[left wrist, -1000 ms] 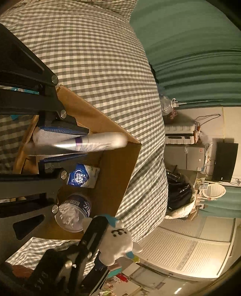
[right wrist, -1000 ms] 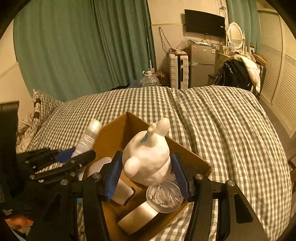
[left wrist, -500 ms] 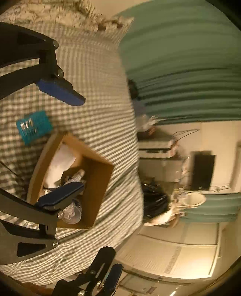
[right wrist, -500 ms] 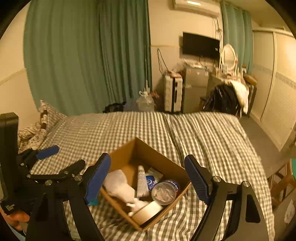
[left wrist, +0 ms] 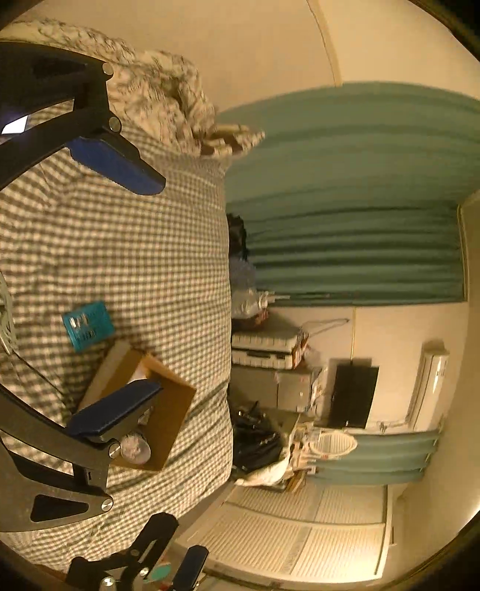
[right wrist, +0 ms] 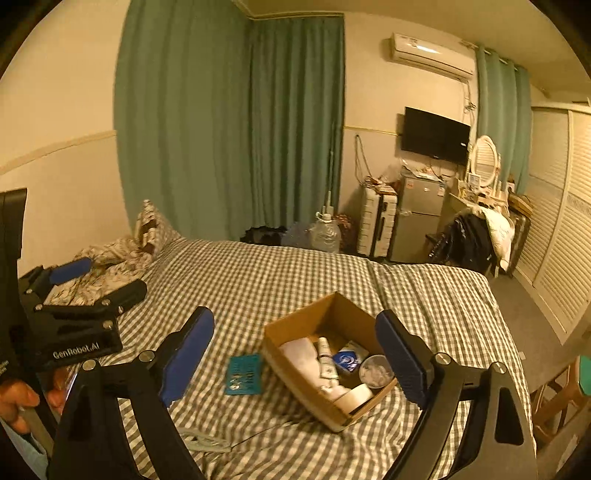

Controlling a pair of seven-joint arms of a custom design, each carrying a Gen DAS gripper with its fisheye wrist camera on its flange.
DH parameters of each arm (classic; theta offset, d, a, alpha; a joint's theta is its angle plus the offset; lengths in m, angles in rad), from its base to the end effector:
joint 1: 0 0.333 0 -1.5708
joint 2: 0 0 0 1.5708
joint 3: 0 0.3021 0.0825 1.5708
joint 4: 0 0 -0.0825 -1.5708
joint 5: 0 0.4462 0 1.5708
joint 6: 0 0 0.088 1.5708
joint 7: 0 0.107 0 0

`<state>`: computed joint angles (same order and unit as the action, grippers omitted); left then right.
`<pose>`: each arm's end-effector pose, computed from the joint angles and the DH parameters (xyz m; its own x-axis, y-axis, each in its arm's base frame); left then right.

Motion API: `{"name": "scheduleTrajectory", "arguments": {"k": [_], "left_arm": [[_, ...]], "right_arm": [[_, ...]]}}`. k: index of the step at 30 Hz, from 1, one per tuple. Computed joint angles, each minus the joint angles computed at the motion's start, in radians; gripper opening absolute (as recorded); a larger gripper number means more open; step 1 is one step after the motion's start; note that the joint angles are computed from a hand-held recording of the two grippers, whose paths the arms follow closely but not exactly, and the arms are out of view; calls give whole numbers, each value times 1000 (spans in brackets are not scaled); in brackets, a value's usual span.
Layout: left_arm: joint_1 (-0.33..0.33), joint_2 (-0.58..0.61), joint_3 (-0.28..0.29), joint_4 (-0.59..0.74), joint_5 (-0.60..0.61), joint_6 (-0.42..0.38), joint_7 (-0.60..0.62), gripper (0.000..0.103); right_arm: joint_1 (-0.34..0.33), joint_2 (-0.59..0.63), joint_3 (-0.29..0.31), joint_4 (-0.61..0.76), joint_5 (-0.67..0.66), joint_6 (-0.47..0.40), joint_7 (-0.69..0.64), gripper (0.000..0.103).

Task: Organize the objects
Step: 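Lower the right tool onto the grey plastic clip and close it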

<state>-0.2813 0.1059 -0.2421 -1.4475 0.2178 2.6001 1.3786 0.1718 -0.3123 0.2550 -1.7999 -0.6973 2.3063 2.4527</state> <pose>0.6046 -0.3410 0.7392 -0.4098 -0.9118 -0.0251 -0.4365 0.2202 -0.8723 0.5094 0.2460 0.7554 -0.1926 -0.9807 0.0326 -0.4758 0.0643 -0.8772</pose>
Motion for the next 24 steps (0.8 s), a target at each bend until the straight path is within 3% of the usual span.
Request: {"name": "scheduleTrajectory", "arguments": {"k": [7,12,20,24], "left_arm": [[31,-99,19,-178,8,44,-33,103],[50,-118,25,-288,35,27,-76,103],[67,-82,32,-367,81,-54,-88,103],[71,-57,33,-361,89,-103,-88,103]], "right_arm": [[26,28,8,-36,13,28,22,91],[55,76,-6,-69,33,60,20,91],[134,238,-78,-57,196,106,-118,91],[178,328,-105,-4,304,33,-246,91]]}}
